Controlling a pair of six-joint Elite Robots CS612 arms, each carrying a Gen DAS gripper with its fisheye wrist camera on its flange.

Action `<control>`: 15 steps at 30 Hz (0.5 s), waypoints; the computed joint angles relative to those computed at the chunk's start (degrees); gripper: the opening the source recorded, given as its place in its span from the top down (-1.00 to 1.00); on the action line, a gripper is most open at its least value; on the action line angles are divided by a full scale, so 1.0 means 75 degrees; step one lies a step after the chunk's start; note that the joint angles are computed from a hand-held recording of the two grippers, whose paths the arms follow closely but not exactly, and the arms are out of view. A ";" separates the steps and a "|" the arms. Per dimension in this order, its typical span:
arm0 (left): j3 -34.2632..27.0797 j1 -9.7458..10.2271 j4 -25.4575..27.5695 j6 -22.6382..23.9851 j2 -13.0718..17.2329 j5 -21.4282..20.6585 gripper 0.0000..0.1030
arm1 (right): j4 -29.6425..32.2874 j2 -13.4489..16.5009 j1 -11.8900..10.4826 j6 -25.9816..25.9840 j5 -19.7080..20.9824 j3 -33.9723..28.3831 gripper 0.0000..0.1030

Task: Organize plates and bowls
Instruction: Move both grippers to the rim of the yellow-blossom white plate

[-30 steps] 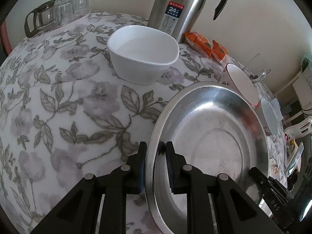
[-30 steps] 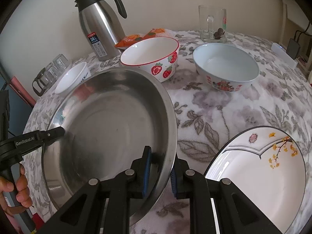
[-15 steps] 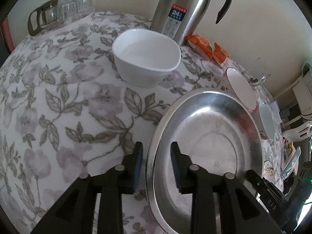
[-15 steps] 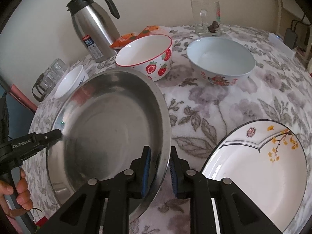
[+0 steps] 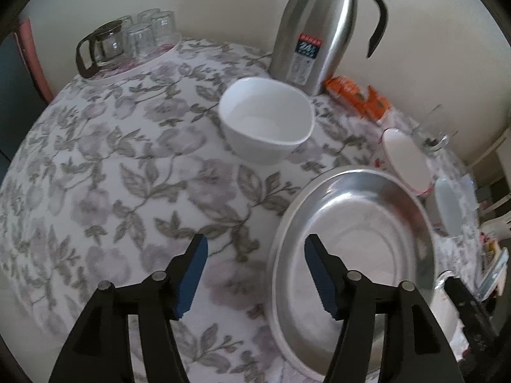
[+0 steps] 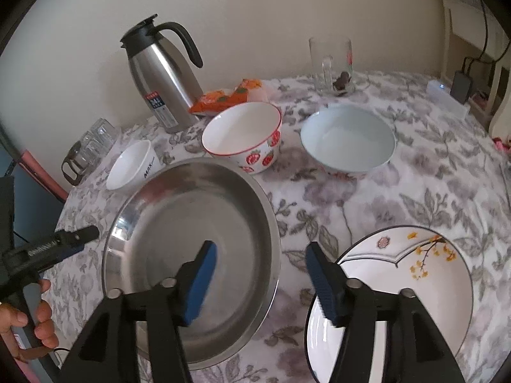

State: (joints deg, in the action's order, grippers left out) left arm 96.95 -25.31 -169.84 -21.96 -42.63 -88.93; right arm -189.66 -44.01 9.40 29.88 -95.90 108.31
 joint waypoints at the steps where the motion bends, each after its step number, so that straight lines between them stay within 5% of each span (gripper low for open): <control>1: -0.0006 -0.0004 0.0072 -0.0027 0.0003 0.0073 -0.33 | 0.0012 -0.0005 0.0028 -0.0047 -0.0079 -0.0014 -0.42; 7: -0.0001 0.0041 0.0179 -0.0410 0.0024 0.0244 -0.64 | 0.0073 0.0013 0.0117 -0.0245 -0.0307 -0.0072 -0.86; 12: 0.0025 0.0030 -0.0027 -0.0452 0.0040 0.0385 -0.71 | 0.0177 0.0035 0.0160 -0.0409 -0.0355 -0.0116 -1.00; 15: 0.0069 0.0005 -0.0321 -0.0401 0.0051 0.0498 -0.92 | 0.0109 0.0032 0.0169 -0.0434 -0.0367 -0.0113 -1.00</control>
State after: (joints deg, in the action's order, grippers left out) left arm 97.47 -25.27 -172.24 -24.96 -42.24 -85.19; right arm -188.84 -43.77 10.67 26.63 -98.65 107.46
